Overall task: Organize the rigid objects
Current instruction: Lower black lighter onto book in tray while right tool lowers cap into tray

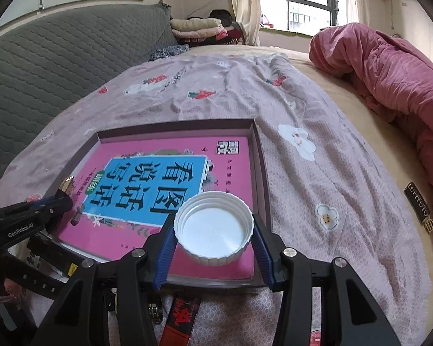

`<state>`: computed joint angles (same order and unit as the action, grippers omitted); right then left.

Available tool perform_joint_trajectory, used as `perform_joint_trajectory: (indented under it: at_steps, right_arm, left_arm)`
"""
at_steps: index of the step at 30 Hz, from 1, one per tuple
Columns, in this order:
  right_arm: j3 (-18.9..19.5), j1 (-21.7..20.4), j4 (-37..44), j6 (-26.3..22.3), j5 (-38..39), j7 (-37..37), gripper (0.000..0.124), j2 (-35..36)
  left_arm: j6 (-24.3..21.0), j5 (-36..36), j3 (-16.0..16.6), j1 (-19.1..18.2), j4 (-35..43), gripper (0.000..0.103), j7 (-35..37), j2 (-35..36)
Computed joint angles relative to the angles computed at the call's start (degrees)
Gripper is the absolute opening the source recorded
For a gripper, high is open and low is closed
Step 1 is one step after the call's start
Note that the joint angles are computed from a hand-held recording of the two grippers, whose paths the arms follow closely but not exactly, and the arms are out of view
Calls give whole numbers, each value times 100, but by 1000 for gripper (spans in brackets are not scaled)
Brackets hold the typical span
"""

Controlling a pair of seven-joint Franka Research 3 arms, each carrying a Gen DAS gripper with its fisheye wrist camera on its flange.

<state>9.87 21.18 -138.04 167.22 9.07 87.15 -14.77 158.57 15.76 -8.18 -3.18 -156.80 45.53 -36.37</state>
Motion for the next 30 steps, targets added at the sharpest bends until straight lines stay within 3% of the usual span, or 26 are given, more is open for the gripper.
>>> perform_joint_trajectory:
  at_steps: [17, 23, 30]
  right_arm:
    - [64, -75, 93, -166, -370, 263, 50, 146]
    - [386, -419, 165, -276, -1274, 789, 50, 203]
    - [231, -269, 192, -421, -1381, 835, 50, 219]
  left_arm:
    - [-125, -65, 27, -58, 32, 23, 83, 83]
    - [-133, -61, 27, -63, 39, 22, 95, 92]
    - [-149, -48, 14, -59, 47, 22, 95, 101]
